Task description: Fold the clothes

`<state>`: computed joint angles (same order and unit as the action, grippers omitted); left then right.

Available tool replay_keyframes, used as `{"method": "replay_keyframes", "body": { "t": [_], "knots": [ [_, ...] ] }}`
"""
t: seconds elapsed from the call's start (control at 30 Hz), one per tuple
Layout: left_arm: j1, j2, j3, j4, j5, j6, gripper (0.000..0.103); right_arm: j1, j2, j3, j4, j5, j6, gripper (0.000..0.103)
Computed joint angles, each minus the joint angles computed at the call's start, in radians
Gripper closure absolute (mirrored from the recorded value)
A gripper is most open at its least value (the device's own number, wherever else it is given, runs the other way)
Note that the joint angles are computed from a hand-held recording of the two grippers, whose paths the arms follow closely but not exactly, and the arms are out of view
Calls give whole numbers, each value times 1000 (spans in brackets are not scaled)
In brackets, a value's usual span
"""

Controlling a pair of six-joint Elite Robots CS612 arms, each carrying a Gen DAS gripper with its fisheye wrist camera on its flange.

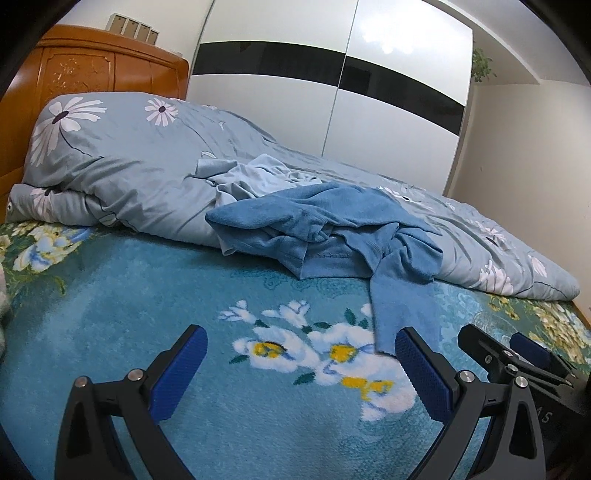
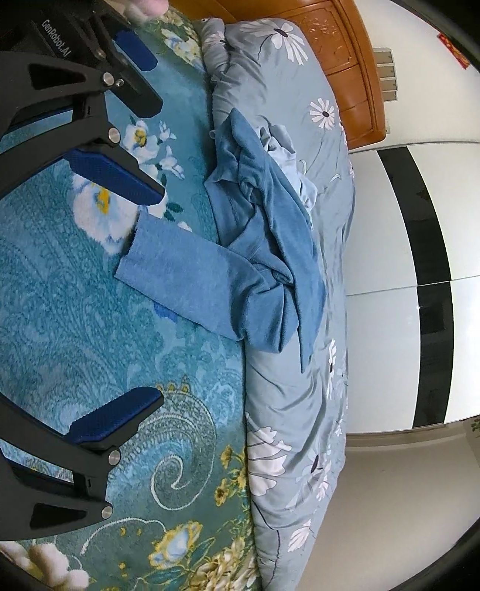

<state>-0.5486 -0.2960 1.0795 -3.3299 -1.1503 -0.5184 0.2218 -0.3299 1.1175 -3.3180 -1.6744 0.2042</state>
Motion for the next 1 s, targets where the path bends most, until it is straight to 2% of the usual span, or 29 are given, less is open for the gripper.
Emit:
{"method": "replay_keyframes", "body": {
  "t": [0.7, 1.0],
  "knots": [
    [-4, -3, 8, -25, 23, 14, 0, 6, 1, -1, -20, -24, -18, 4],
    [-5, -4, 12, -36, 27, 17, 0, 13, 5, -3, -54, -56, -45, 4]
  ]
}}
